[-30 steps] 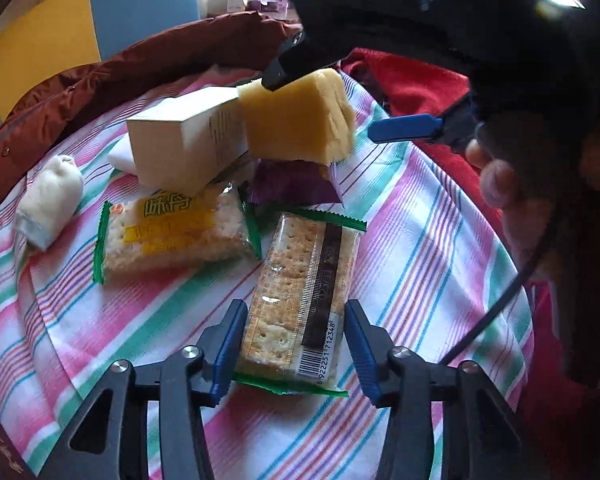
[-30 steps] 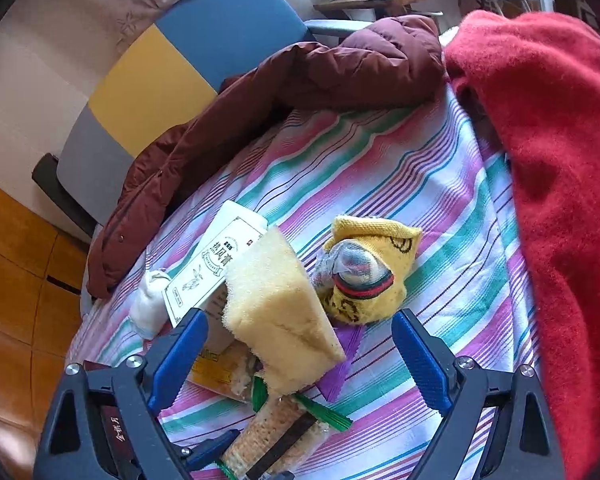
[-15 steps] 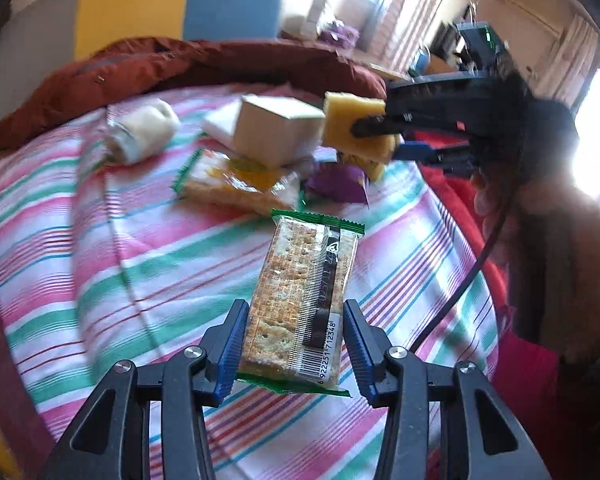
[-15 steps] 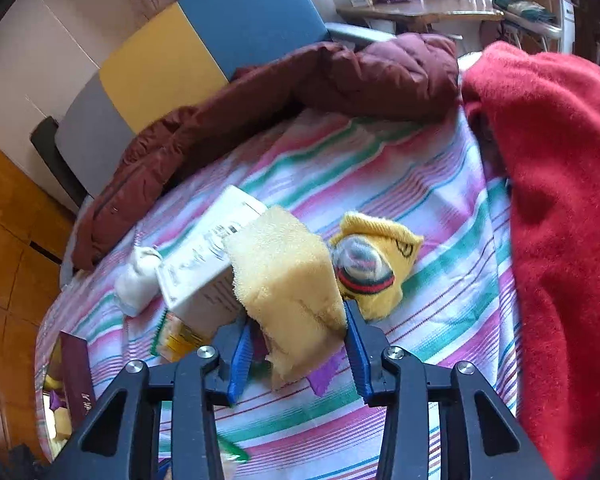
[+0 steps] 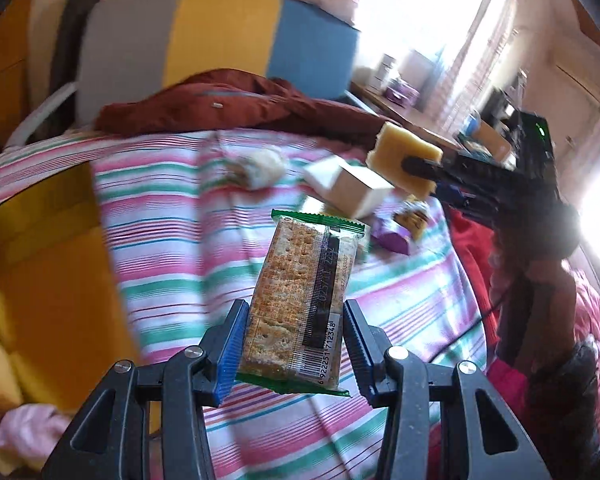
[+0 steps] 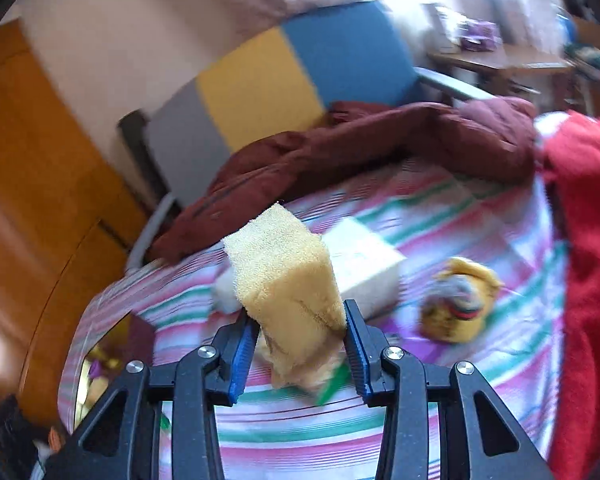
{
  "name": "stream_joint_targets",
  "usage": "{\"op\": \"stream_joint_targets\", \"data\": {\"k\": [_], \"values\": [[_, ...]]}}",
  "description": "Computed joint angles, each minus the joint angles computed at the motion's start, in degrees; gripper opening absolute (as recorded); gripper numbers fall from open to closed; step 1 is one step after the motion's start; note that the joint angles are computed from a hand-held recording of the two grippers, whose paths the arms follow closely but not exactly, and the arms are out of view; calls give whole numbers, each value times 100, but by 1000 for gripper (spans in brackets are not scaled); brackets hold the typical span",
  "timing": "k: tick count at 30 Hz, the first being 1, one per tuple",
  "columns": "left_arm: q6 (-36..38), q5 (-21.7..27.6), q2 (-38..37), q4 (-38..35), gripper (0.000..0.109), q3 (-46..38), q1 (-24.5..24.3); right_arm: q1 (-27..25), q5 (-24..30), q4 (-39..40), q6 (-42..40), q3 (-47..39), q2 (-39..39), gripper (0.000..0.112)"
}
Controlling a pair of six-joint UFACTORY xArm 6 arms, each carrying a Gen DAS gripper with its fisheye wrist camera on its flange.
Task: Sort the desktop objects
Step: 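Carry the cracker packet and sponge over the gold tray and release both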
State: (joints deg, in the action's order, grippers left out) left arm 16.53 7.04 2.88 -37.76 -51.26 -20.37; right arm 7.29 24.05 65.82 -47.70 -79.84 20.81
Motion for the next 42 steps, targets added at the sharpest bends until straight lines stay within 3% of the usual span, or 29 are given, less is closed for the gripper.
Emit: {"op": "stream_joint_targets", "data": {"k": [10,14,17,26,31,35,42], "values": [[-995,-98,-1050,898,48,947,1012,663,571,-385,-184,170,-275,42],[-915,19,-1229,681,48,1106,1522,1049,703,-489,-131,358,-447,42],[-866,45,-1280,607,48,1146,1886,1346,861,-505,-113,363,-509,42],[-719,583,-746,721,48,538,2946,2578,511,-1329,707,99,-131,42],[-490,901,-206,390,48,25,3223,2913,200,-2149,1837,-233,402,42],[-760,938,84,659,48,-205,3317,3012,161,-2692,2546,-454,706,43],[-753,755,100,720,65,-221,3350,3064,807,-1798,2134,-907,1102,51]]}}
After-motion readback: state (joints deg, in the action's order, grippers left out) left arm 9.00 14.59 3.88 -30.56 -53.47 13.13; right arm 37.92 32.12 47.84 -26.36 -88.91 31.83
